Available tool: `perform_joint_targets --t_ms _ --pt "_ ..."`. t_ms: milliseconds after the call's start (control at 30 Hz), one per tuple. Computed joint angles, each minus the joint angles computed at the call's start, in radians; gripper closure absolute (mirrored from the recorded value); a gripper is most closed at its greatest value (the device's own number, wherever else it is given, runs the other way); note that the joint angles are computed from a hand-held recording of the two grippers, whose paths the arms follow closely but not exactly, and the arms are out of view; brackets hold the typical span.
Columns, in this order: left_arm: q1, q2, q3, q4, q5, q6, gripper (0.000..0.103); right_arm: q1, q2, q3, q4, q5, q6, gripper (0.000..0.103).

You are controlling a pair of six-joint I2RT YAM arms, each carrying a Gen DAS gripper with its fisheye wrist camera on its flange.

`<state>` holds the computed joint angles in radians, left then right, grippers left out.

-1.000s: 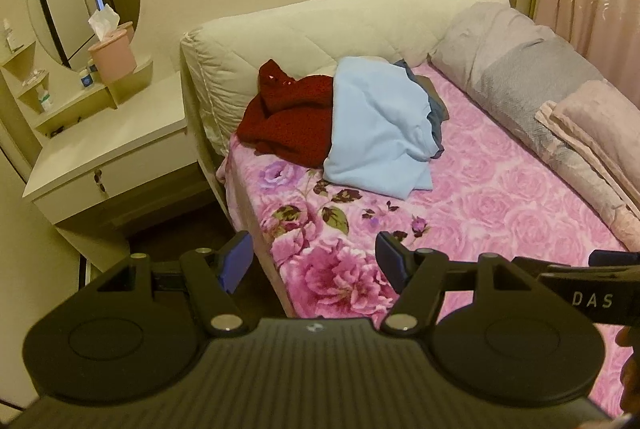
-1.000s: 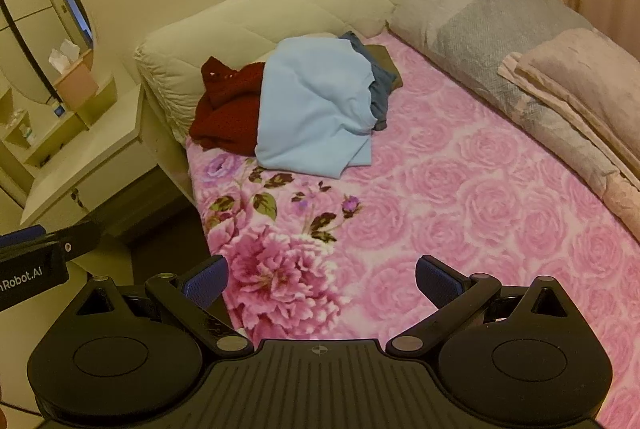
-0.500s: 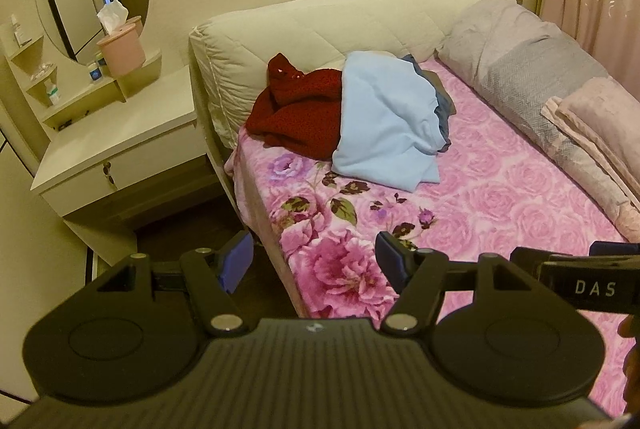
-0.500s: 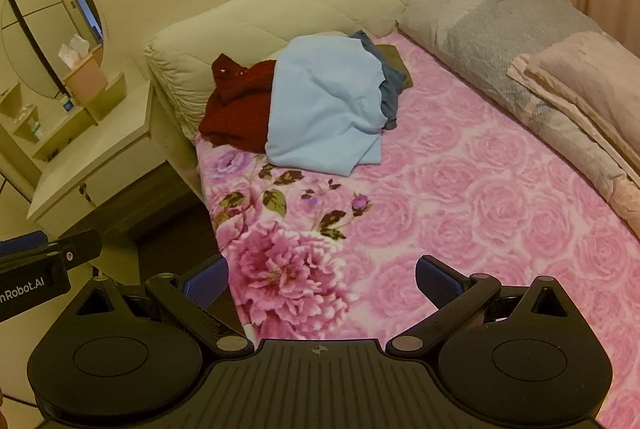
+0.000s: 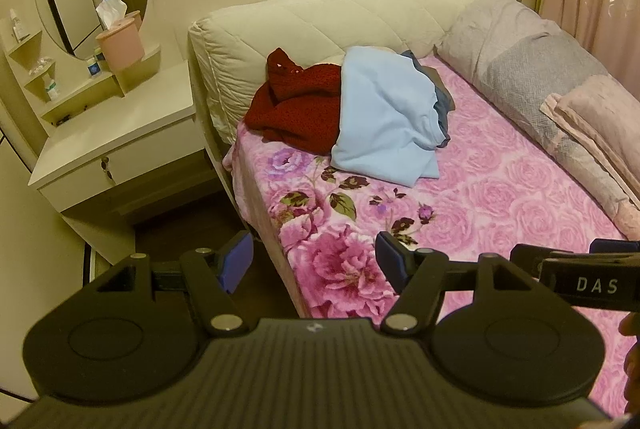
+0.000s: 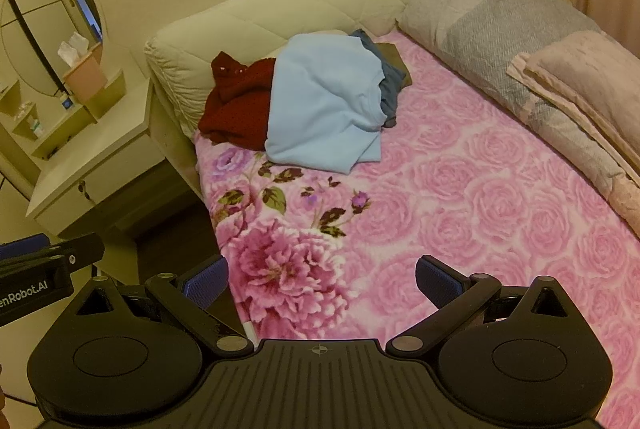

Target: Fold clothes

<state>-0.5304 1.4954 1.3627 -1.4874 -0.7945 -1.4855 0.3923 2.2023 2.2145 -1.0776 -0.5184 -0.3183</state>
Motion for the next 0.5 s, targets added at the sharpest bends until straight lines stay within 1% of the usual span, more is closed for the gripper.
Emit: perform_joint_targets --t_ms 300,500 --pt "0.033 0.017 0.04 0.01 0.008 0.042 0.039 0.007 -0.02 -0.028 0.021 0.008 0.009 0.001" --pt "0.066 0.038 0.078 0.021 0.02 0.085 0.039 0.006 -0.006 -0.001 0.006 0.009 0.007 0.001"
